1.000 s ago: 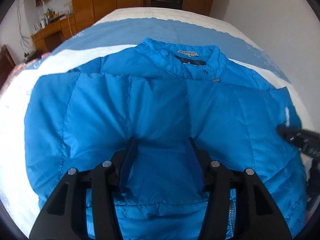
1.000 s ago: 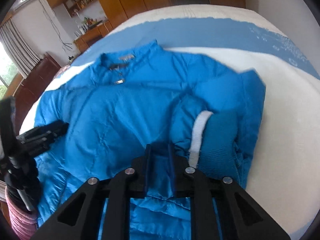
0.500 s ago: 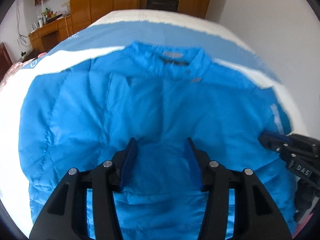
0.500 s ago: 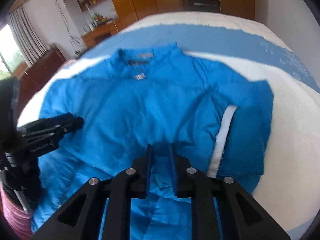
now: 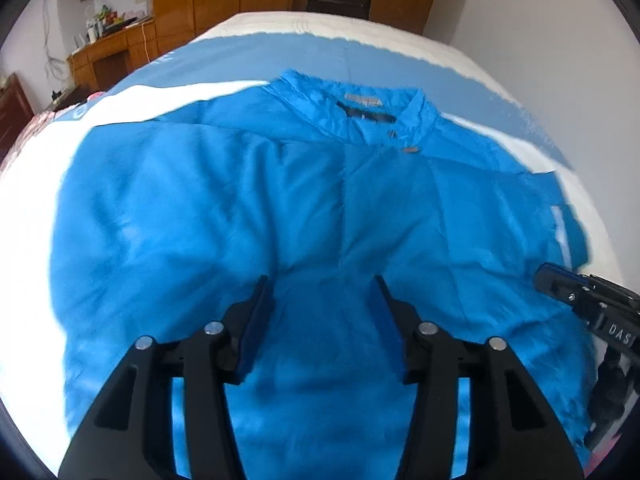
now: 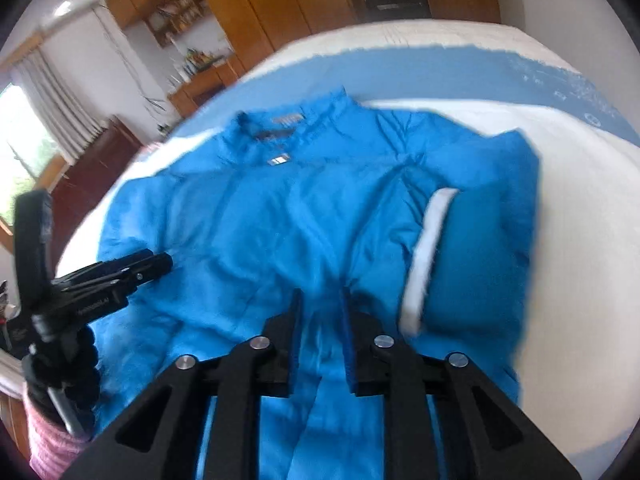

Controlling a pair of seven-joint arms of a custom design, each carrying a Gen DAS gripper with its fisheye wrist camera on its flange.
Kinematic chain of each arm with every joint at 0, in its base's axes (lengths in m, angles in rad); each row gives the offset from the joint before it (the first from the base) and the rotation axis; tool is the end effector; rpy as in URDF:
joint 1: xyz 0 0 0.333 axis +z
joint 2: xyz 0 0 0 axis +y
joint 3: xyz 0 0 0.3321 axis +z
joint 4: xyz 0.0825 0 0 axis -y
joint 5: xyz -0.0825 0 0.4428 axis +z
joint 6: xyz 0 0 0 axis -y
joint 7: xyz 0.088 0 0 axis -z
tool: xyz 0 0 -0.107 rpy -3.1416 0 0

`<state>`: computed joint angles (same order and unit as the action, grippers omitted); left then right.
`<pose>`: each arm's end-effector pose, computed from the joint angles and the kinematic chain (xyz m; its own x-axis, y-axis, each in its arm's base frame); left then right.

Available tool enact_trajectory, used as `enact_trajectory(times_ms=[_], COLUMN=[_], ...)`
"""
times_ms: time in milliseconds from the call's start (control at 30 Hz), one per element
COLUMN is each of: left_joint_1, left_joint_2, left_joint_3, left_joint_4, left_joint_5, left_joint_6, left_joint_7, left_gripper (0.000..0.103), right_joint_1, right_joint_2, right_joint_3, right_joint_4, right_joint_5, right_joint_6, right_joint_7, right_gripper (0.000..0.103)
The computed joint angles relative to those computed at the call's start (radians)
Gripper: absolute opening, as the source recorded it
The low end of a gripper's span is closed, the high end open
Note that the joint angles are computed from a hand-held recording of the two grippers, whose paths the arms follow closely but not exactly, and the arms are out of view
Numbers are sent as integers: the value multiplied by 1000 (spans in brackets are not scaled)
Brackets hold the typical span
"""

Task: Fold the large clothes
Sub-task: 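Grasp the white-banded hem with the left tool while the right tool grasps the hem beside it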

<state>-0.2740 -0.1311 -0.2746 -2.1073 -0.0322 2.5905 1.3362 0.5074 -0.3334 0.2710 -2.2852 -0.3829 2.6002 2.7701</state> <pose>0.5198 -0.3238 0.5344 -0.3309 -0.9350 0.1273 -0.8031 0.2082 -0.5583 0.3773 0.3979 0.5446 -0.0269 -0.9476 -0.3184 -0.7849 0.2173 -0.5803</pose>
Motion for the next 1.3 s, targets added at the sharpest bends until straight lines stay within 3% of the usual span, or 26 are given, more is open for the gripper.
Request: enact_trajectory(times_ms=[133,167,267,467,600,700,900,1067,1200,1300], left_joint_1=[11,26,64,52,99,78,66,27,-18,-5], left_joint_2=[-203,-254,-394,-709,-889,-1013,-1115,-1138,-1126,-1134], left_joint_3=[24,21,18,104,81,115,129,139,149,119], left_joint_4=[-160,-198,-302,-543,-662,-743,-818,-840,-840,-841], left_joint_5=[-40,-28,-11,-140,-154,-202,-274,-328,-380,-373], left_joint_6=[23,21,-14,-147,-233,-281,-312,-293,-284,-290], left_joint_7=[60,58,45,84,42,41,42,51,79,56], left_gripper=[65,71,76,81,82,82,83,82,79,65], right_joint_1=[37,52,96,184,234,277,347,354,341,337], right_joint_2=[-135,-173,-282,-447,-496,-517,-520,-488,-444,-435], right_joint_3=[15,15,25,82,134,143,153,161,176,174], right_joint_4=[-69,-96,-180,-299,-331,-362,-407,-414,-390,-393], right_joint_5=[14,31,85,165,183,198,223,194,159,143], right_joint_6=[-62,-67,-81,-152,-195,-172,-93,-11,6,32], right_joint_7=[-28,-34,-24,55,138,190,287,330,342,357], right_gripper=[36,38,44,50,55,55,55,56,56,50])
